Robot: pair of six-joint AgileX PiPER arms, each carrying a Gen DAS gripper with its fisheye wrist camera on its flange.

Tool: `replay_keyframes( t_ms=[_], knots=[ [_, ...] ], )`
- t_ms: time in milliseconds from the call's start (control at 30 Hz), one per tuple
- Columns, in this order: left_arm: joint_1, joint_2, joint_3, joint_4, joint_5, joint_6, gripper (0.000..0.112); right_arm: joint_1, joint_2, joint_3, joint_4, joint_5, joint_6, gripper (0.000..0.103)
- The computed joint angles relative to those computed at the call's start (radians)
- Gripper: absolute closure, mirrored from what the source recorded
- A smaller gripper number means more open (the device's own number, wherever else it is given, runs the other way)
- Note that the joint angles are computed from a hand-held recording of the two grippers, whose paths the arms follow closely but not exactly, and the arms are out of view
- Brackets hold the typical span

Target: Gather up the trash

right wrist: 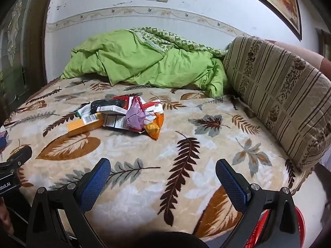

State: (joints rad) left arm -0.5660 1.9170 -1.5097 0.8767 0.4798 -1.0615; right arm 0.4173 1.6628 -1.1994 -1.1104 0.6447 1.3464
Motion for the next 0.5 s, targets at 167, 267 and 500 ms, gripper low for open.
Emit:
replay_keyframes(
  t_ms=[167, 267, 500],
  knots=[
    [0.001, -0.001, 0.002, 0.005, -0.001, -0.003, 0.009, -0.002, -0.025, 0.022, 0.029, 0.009, -0.004, 0.001],
    [0.002, -0.001, 0.003, 0.000, -0.003, 0.000, 0.009, -0.014, -0.002, -0.011, 0.053, 0.001, -0.037, 0.001],
    [0.000, -0.001, 0.005, 0.006, -0.003, -0.006, 0.009, -0.015, 0.005, -0.010, 0.065, -0.007, -0.046, 0.001]
  ],
)
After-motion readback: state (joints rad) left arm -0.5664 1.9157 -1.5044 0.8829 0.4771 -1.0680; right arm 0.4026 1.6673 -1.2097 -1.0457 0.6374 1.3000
